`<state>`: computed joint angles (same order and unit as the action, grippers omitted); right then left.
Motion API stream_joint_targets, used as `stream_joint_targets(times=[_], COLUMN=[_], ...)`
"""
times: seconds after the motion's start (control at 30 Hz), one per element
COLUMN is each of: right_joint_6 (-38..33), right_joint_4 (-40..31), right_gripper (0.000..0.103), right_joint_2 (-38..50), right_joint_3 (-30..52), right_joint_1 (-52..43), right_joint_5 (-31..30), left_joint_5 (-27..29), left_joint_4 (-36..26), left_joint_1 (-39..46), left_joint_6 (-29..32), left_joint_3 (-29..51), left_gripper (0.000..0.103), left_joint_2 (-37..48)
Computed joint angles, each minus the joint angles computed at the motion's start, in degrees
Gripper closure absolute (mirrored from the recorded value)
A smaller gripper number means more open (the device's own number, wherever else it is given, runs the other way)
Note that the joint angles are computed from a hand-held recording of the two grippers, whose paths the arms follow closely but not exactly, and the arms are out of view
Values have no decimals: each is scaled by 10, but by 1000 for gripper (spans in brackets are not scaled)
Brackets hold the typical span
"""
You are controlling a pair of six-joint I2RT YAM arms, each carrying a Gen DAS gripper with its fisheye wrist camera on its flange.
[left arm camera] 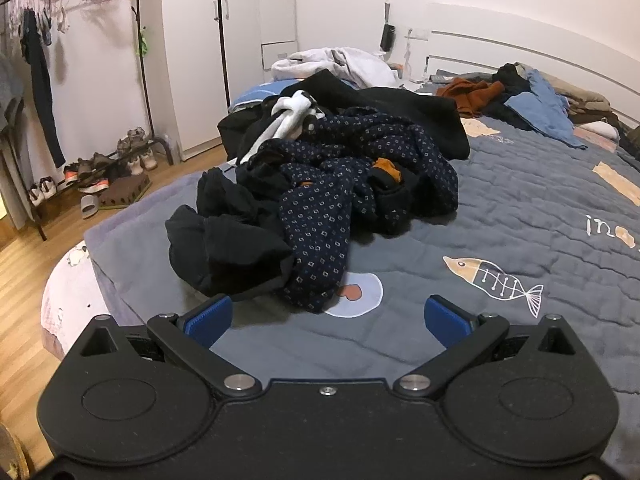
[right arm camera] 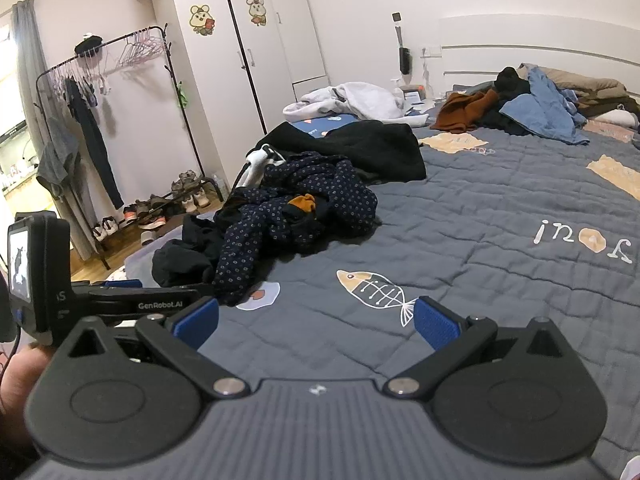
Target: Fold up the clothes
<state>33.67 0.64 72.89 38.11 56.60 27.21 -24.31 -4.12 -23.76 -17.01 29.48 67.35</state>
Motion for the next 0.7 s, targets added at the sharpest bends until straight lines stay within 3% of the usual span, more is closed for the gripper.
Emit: stream_joint_targets(times=[0.7], right_joint_6=[-4], right_joint_4=[-6], right_gripper=[0], right_joint_2=[-3], right_joint_3=[4], right_joint_1=[5], right_joint_5=[4], left_joint_5=[-17], left_joint_4=[9], left_joint_1=[-6], left_joint_6=[7], left_joint_3=[-5], left_gripper=[0], left_joint_2=[-7])
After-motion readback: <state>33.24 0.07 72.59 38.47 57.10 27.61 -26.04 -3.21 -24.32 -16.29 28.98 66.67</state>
